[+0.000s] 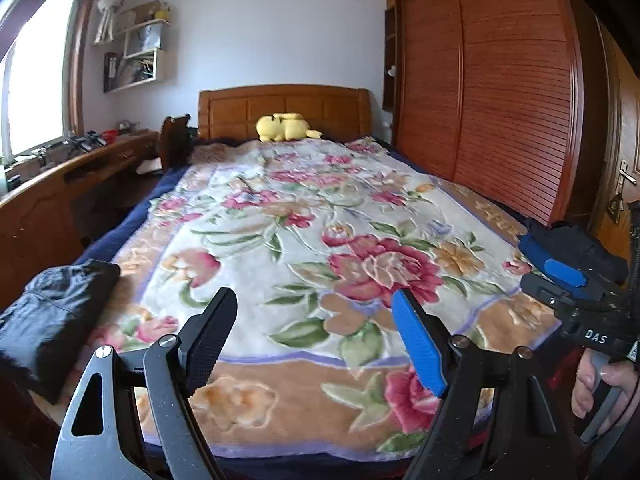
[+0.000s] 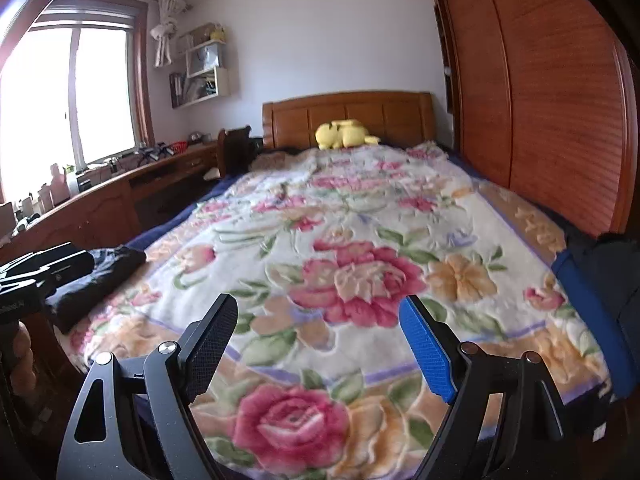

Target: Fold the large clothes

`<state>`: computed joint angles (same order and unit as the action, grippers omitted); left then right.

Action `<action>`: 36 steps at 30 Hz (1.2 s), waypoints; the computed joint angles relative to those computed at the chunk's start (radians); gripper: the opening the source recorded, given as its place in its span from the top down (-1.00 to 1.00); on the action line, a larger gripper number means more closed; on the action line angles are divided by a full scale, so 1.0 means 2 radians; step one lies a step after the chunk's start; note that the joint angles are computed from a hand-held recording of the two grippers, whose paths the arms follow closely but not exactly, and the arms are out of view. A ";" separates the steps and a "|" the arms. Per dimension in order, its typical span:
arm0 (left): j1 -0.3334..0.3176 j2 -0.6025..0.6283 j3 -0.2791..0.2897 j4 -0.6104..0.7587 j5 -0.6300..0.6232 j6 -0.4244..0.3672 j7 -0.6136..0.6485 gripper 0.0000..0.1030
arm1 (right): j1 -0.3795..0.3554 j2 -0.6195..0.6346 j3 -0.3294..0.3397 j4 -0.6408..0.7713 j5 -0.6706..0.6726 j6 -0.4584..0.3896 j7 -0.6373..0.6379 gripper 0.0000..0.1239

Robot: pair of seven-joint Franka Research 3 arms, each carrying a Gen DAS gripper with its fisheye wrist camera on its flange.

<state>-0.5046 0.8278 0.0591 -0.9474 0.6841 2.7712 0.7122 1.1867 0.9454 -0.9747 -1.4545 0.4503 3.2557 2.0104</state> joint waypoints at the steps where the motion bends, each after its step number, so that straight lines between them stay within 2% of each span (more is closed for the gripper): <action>1: -0.005 -0.012 0.011 -0.018 0.010 0.008 -0.015 -0.56 | 0.000 0.002 0.000 -0.003 0.001 0.008 0.001 -0.36; 3: -0.009 -0.020 0.020 -0.029 0.024 0.012 -0.031 -0.56 | -0.006 0.008 0.007 -0.002 0.010 0.022 -0.006 -0.36; 6: -0.012 -0.033 0.027 -0.048 0.044 0.023 -0.056 -0.56 | 0.001 0.014 0.003 -0.006 0.031 0.029 -0.023 -0.36; 14: -0.006 -0.042 0.019 -0.061 0.060 0.029 -0.072 -0.56 | -0.008 0.022 0.010 0.008 0.062 0.026 -0.059 -0.36; 28: -0.008 -0.047 0.019 -0.068 0.078 0.028 -0.091 -0.56 | -0.005 0.028 -0.001 0.017 0.058 0.016 -0.044 -0.36; 36: -0.008 -0.048 0.018 -0.068 0.083 0.026 -0.095 -0.56 | -0.011 0.027 0.006 0.019 0.057 0.022 -0.047 -0.36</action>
<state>-0.5202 0.7318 0.0945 -1.0832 0.8499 2.8231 0.5228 1.1656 0.9989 -0.9629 -1.4168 0.5641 3.3001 1.9168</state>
